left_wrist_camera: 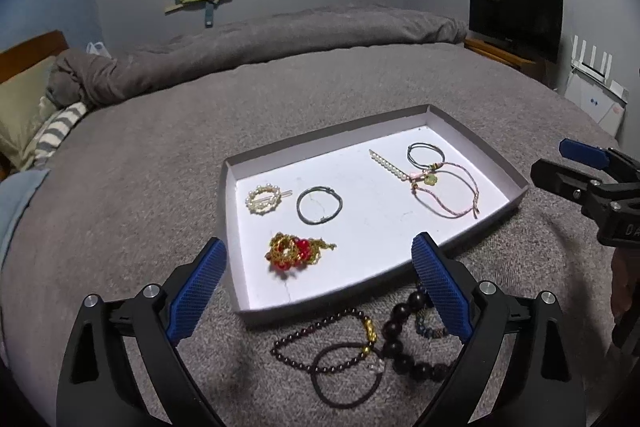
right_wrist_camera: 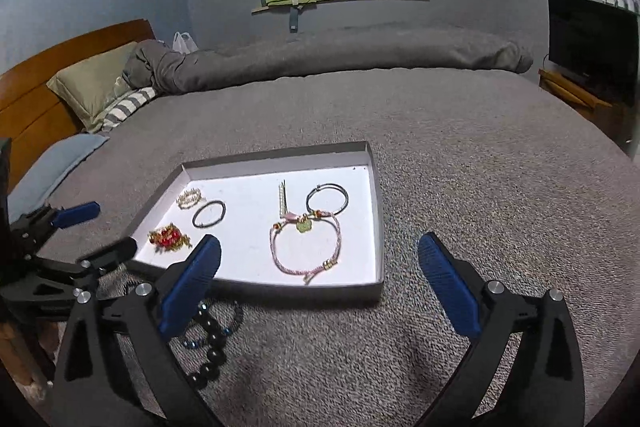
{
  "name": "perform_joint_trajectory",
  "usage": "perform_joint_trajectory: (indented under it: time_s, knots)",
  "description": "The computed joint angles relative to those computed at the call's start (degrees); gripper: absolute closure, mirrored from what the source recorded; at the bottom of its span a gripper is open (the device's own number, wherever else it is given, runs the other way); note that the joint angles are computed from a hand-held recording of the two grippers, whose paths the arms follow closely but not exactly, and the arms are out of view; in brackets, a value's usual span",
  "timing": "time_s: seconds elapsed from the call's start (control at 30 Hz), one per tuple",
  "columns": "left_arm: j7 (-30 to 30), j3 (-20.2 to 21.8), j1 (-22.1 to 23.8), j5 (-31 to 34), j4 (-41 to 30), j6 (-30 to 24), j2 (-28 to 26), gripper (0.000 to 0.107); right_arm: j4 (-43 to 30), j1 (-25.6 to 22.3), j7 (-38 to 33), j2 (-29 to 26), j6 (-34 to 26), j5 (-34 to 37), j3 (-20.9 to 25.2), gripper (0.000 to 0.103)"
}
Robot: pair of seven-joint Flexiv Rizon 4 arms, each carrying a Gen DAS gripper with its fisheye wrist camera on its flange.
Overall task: Organize jewelry
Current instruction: 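Withdraw both tools from the tray toward the bead bracelets, then close the right tool on the large black bead bracelet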
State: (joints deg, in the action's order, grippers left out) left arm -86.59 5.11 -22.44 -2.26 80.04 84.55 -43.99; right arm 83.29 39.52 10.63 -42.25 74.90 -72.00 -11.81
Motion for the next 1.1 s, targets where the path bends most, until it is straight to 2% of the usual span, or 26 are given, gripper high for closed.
perform_joint_trajectory:
  time_s: [0.2,0.4,0.87,0.93,1.0,1.1]
  knots:
    - [0.3,-0.2,0.2,0.5,4.2,3.1,1.5,0.011,1.7,0.4,-1.0,0.6,-0.5,-1.1,0.5,0.005]
    - [2.4,-1.2,1.2,0.1,7.9,3.3,2.6,0.011,3.2,0.1,-3.3,0.6,-0.2,-0.4,2.1,0.005]
    - [6.5,-4.1,3.9,-1.7,13.9,3.1,4.3,0.011,1.4,2.1,-14.6,-2.1,2.0,8.0,3.1,0.006]
    - [6.7,-3.8,3.7,-1.8,13.9,3.2,4.2,0.011,0.7,2.4,-17.7,-3.0,2.5,10.4,3.6,0.008]
    - [6.9,-3.7,3.7,-1.9,14.0,3.5,4.2,0.011,0.0,2.8,-20.9,-3.8,2.5,12.8,4.1,0.018]
    - [7.2,-3.5,3.5,-2.1,14.1,3.7,4.2,0.011,-0.9,3.2,-25.4,-4.6,1.8,16.3,4.7,0.027]
